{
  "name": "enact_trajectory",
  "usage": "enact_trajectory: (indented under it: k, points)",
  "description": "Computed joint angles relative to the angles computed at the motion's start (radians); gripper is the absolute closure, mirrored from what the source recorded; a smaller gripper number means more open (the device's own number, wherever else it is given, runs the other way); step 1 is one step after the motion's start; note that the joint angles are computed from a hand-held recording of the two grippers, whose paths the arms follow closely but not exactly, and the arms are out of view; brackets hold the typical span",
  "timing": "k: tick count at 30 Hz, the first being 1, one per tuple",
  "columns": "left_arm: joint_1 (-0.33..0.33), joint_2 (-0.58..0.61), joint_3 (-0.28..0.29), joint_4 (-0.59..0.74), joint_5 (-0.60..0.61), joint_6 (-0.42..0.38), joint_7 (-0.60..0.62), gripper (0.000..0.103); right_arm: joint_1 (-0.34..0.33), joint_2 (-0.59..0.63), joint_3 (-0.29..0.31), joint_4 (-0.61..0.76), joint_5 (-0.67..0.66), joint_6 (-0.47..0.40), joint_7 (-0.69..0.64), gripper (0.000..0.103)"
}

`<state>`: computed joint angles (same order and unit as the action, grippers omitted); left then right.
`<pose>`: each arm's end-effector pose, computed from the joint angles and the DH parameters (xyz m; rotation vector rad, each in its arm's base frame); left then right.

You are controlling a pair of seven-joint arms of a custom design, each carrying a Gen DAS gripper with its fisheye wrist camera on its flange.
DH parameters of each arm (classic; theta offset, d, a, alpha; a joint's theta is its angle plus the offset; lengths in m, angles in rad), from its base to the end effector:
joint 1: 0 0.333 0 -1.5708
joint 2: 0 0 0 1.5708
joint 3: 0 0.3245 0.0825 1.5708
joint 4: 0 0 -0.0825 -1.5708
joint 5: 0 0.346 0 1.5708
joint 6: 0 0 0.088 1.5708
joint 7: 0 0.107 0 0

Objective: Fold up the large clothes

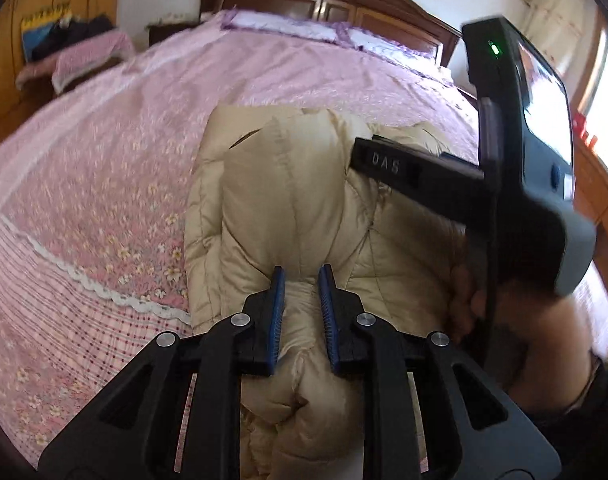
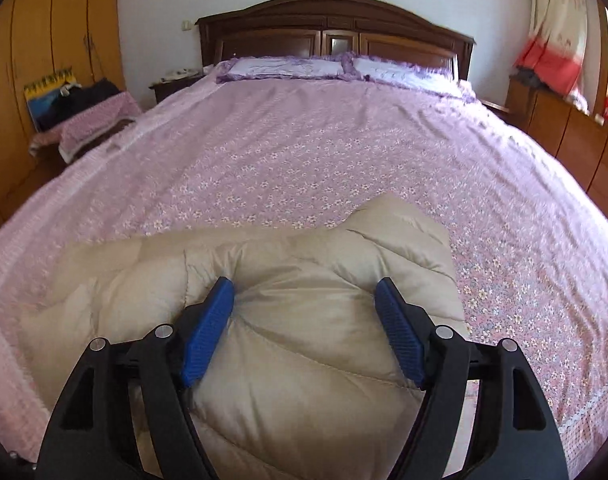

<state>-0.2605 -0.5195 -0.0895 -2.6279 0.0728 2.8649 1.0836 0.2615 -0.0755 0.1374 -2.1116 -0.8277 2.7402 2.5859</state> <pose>0.3614 -0.1407 0.5307 -1.9261 1.7973 -0.9265 0.4809 0.2362 0.5447 -1.7495 1.6714 -0.8086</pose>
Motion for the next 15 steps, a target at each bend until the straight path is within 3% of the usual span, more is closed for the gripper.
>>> enact_trajectory:
  k: [2,4,11,14,15]
  points:
    - [-0.011,0.014,0.015,-0.008,-0.007,0.023,0.017,0.083,0.001,0.012,0.003,0.008,-0.025,-0.015,0.017,0.029]
    - [0.01,0.025,-0.008,-0.014,0.012,0.041,0.006,0.083,0.005,0.022,-0.007,0.008,0.004,-0.007,-0.004,0.028]
    - [0.039,0.047,-0.043,0.03,0.057,-0.008,-0.033,0.083,0.015,0.025,-0.018,0.001,0.0,0.001,0.006,0.027]
    - [0.039,0.048,-0.041,0.054,0.06,-0.036,-0.034,0.082,0.013,-0.004,-0.038,-0.034,0.151,0.072,-0.107,0.021]
    - [0.046,0.045,-0.045,0.059,0.066,-0.041,-0.041,0.08,0.042,-0.035,-0.08,-0.079,0.292,0.143,-0.217,0.017]
